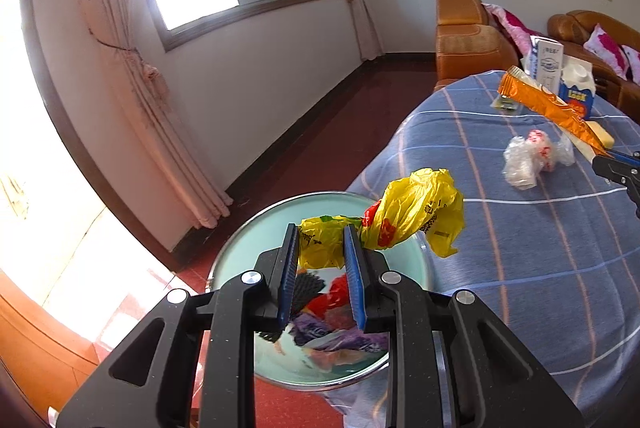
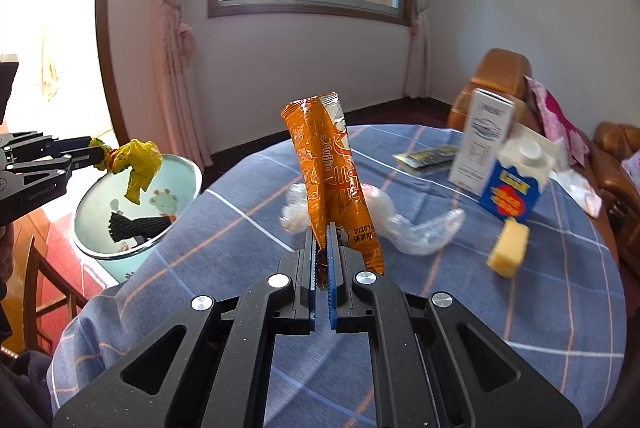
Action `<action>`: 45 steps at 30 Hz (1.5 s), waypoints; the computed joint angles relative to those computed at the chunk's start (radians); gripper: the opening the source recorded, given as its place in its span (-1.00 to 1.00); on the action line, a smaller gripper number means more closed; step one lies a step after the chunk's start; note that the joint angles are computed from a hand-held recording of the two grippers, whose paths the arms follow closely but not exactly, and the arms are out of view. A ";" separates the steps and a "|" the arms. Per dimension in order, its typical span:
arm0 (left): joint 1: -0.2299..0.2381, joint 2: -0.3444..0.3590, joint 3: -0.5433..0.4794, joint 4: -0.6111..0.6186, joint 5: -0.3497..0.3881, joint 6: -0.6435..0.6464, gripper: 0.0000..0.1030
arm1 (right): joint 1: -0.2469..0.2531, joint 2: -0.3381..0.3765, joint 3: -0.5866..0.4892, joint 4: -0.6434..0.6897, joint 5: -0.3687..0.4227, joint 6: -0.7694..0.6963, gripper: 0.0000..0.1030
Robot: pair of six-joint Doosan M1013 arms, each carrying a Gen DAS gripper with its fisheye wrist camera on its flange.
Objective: Collect trash
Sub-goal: 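Carry the yellow wrapper and orange wrapper over the blue bin with both grippers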
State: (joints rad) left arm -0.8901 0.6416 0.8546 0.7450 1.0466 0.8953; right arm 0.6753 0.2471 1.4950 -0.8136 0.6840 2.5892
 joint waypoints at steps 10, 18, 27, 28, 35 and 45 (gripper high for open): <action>0.016 -0.012 0.030 0.059 0.050 -0.056 -0.56 | -0.008 0.058 -0.079 0.092 -0.046 -0.171 -0.90; 0.026 -0.016 0.048 0.097 0.081 -0.091 -0.56 | -0.005 0.100 -0.134 0.140 -0.049 -0.268 -0.90; 0.030 -0.021 0.065 0.154 0.124 -0.134 -0.56 | -0.001 0.153 -0.206 0.219 -0.043 -0.403 -0.90; 0.031 -0.020 0.064 0.161 0.133 -0.137 -0.56 | -0.001 0.156 -0.210 0.223 -0.043 -0.410 -0.90; 0.031 -0.025 0.073 0.171 0.146 -0.150 -0.56 | 0.001 0.187 -0.254 0.268 -0.033 -0.485 -0.90; 0.035 -0.021 0.071 0.189 0.169 -0.175 -0.56 | 0.001 0.230 -0.316 0.325 0.000 -0.579 -0.90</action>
